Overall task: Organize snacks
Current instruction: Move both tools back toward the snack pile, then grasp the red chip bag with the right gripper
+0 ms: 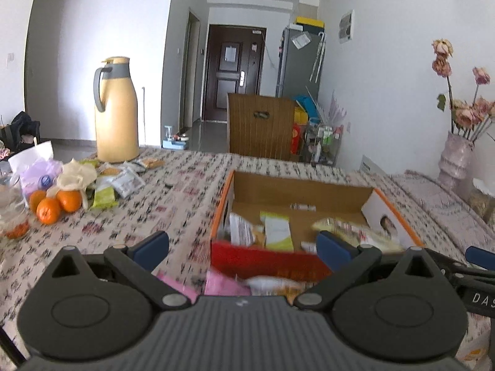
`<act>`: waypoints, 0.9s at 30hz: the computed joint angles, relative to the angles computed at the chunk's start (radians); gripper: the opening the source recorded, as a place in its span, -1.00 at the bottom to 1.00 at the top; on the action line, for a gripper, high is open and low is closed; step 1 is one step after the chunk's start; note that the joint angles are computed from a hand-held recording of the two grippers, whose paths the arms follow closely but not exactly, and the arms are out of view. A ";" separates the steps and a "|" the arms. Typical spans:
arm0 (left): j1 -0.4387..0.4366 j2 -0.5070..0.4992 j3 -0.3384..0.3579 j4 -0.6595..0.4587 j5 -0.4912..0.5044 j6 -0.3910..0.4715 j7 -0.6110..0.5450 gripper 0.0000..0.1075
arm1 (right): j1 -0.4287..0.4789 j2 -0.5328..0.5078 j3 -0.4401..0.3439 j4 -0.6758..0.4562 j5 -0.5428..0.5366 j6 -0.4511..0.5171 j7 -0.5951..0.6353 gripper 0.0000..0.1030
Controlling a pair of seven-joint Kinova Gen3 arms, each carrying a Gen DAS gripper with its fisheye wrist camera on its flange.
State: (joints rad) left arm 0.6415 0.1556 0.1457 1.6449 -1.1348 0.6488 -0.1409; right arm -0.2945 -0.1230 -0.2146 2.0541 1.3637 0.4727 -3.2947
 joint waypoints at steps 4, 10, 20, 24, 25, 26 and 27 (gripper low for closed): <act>0.001 -0.041 0.018 0.070 0.003 0.002 0.009 0.92 | -0.009 -0.042 -0.022 0.048 -0.073 0.017 0.038 1.00; -0.017 -0.086 0.068 0.150 0.030 0.011 -0.004 0.92 | -0.007 -0.088 -0.078 0.109 -0.180 0.043 0.093 1.00; -0.053 -0.131 0.123 0.221 0.093 0.023 -0.034 0.92 | 0.025 -0.134 -0.137 0.165 -0.362 0.027 0.255 1.00; -0.066 -0.138 0.132 0.235 0.098 0.020 -0.035 0.92 | 0.051 -0.131 -0.142 0.168 -0.413 -0.008 0.334 1.00; -0.068 -0.139 0.133 0.236 0.100 0.020 -0.038 0.92 | 0.057 -0.125 -0.145 0.165 -0.426 -0.010 0.355 1.00; -0.071 -0.141 0.135 0.238 0.103 0.020 -0.041 0.92 | 0.061 -0.119 -0.146 0.161 -0.439 -0.014 0.375 1.00; -0.075 -0.142 0.135 0.238 0.109 0.016 -0.049 0.92 | 0.062 -0.112 -0.143 0.157 -0.456 -0.018 0.402 1.00</act>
State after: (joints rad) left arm 0.5667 0.0138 0.2806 1.8828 -1.0256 0.6647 -0.1902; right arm -0.2326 -0.2345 -0.3574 2.2111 0.9075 0.4549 -2.8927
